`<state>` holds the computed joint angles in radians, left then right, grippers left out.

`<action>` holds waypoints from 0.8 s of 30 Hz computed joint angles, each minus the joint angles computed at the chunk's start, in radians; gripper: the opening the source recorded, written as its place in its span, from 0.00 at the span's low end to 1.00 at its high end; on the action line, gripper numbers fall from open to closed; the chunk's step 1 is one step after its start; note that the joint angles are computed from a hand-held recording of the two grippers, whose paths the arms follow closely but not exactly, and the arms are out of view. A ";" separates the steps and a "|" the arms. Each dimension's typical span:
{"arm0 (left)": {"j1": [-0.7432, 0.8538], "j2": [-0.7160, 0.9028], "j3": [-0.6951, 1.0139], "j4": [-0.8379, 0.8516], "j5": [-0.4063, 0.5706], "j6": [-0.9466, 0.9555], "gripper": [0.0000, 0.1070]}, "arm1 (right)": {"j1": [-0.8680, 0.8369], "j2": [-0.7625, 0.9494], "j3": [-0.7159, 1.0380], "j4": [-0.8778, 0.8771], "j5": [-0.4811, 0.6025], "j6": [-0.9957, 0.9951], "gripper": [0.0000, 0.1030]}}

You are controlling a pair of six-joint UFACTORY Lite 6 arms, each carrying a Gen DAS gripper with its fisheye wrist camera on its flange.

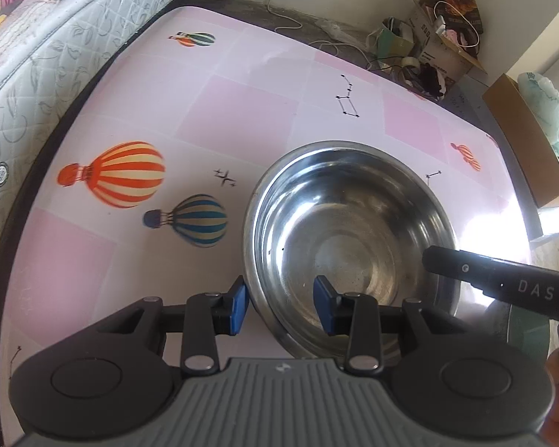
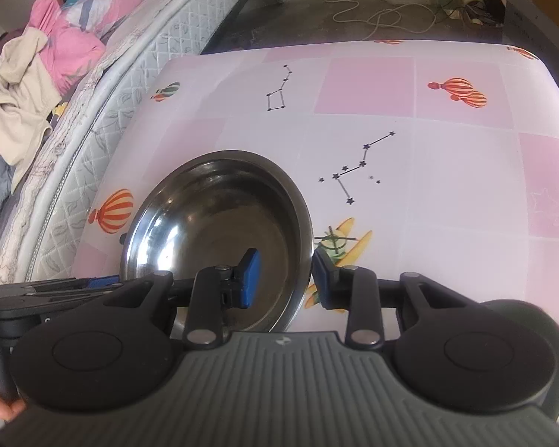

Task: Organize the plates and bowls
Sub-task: 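Lower the steel bowl with the left gripper and open it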

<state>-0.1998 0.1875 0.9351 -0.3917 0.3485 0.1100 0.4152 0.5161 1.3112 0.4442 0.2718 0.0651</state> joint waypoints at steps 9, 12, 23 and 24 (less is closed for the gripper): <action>-0.032 -0.135 -0.087 0.150 -0.038 -0.132 0.61 | 0.035 -0.106 -0.090 -0.209 -0.060 0.217 0.33; -0.041 -0.215 -0.128 0.180 -0.037 -0.157 0.65 | 0.019 -0.211 -0.177 -0.193 -0.079 0.211 0.35; -0.150 -0.586 -0.257 0.348 0.005 -0.272 0.83 | 0.071 -0.896 -0.579 -0.673 -0.007 0.669 0.74; -0.168 -0.615 -0.263 0.373 0.015 -0.298 0.84 | 0.096 -0.974 -0.599 -0.753 0.032 0.746 0.80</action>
